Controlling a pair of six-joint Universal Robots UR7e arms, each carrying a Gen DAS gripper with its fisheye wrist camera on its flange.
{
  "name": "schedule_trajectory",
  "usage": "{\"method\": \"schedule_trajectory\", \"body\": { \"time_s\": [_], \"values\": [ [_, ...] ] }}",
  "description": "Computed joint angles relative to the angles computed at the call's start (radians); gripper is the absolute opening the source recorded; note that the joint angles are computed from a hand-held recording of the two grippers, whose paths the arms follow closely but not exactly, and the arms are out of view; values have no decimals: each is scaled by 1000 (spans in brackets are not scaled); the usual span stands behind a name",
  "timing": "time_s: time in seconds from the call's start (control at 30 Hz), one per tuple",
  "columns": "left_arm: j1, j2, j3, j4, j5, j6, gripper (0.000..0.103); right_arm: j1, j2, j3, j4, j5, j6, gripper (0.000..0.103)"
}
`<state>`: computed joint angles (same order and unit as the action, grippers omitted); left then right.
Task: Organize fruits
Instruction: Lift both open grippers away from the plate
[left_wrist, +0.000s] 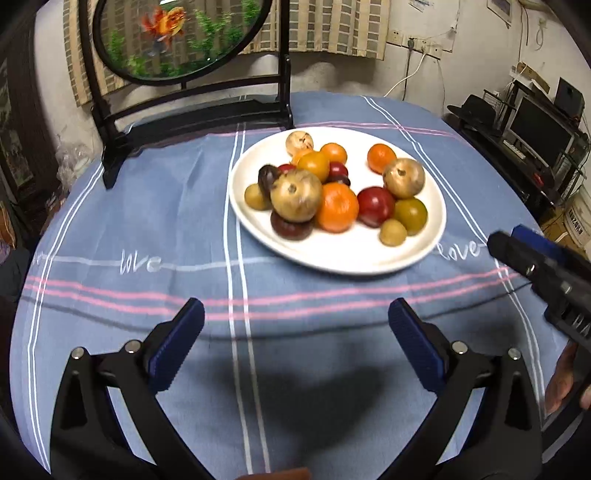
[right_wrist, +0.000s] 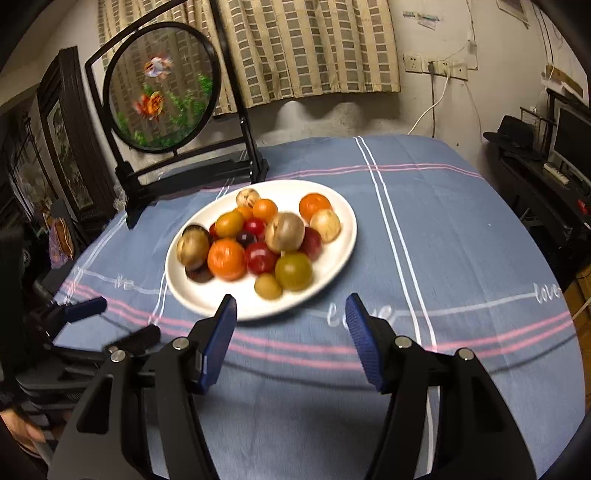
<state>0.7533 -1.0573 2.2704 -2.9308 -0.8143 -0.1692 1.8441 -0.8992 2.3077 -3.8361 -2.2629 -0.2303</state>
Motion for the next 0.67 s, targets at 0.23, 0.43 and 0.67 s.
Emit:
{"method": "schedule_trajectory", "body": {
  "time_s": [0.23, 0.43, 0.67],
  "values": [
    [-51, -65, 94, -45, 40, -44, 101, 60, 64, 42, -51, -98, -4, 62],
    [-73, -105, 144, -62, 47, -50, 101, 78, 95, 65, -56, -123, 13, 62],
    [-76, -124, 167, -34, 99, -99, 101, 76, 95, 81, -46, -144, 50, 62]
  ]
}}
